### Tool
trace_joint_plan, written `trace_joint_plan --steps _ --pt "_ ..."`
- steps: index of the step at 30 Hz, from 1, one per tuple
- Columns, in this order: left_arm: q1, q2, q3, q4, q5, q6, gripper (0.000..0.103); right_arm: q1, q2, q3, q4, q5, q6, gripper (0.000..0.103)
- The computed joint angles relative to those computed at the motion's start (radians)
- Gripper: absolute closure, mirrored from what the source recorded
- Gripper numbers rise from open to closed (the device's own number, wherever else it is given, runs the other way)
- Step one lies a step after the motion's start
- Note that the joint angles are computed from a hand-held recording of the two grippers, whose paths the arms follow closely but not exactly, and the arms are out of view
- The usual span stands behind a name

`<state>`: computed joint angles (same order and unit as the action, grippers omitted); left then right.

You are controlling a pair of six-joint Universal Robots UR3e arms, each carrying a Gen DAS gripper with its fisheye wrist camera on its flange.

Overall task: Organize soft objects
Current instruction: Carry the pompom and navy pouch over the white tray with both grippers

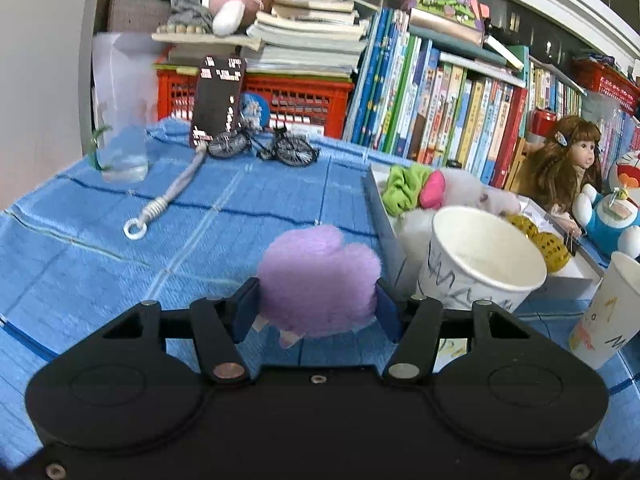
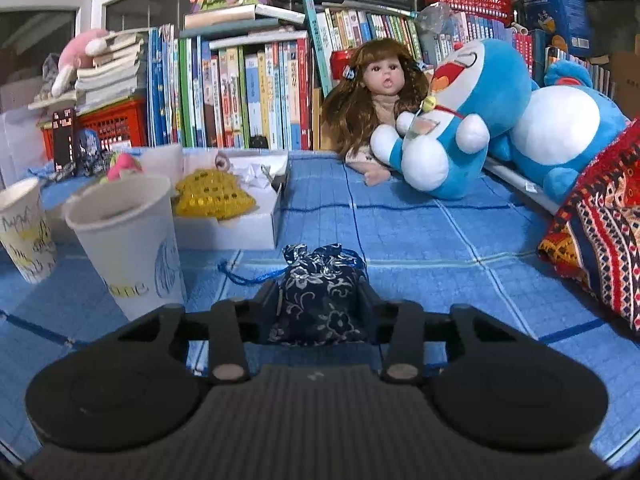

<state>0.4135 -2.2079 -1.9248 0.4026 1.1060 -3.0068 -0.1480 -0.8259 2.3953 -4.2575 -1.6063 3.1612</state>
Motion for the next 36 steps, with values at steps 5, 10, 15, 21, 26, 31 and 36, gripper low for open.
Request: trace_joint_plan --steps 5,10,15,21,26,31,36 --pt "0.010 0.030 -0.002 -0.004 0.000 -0.009 0.046 -0.021 -0.067 0.007 0.039 0.028 0.015 0.057" --pt "0.010 0.060 -0.007 -0.012 -0.004 -0.009 0.046 -0.033 -0.121 -0.001 0.077 0.054 0.024 0.057" --pt "0.003 0.089 -0.003 -0.029 -0.013 0.001 0.046 -0.020 -0.162 -0.025 0.114 0.052 0.016 0.057" --pt "-0.014 0.122 0.025 -0.069 -0.028 0.015 0.046 -0.004 -0.207 -0.077 0.191 0.061 0.000 0.057" --pt "-0.029 0.141 0.064 -0.116 -0.044 0.027 0.046 0.018 -0.233 -0.142 0.267 0.061 -0.013 0.057" --pt "-0.039 0.150 0.125 -0.196 -0.069 0.042 0.046 0.032 -0.257 -0.212 0.356 0.071 -0.020 0.057" --pt "-0.055 0.152 0.230 -0.329 -0.097 0.084 0.046 0.033 -0.279 -0.309 0.483 0.099 -0.022 0.057"
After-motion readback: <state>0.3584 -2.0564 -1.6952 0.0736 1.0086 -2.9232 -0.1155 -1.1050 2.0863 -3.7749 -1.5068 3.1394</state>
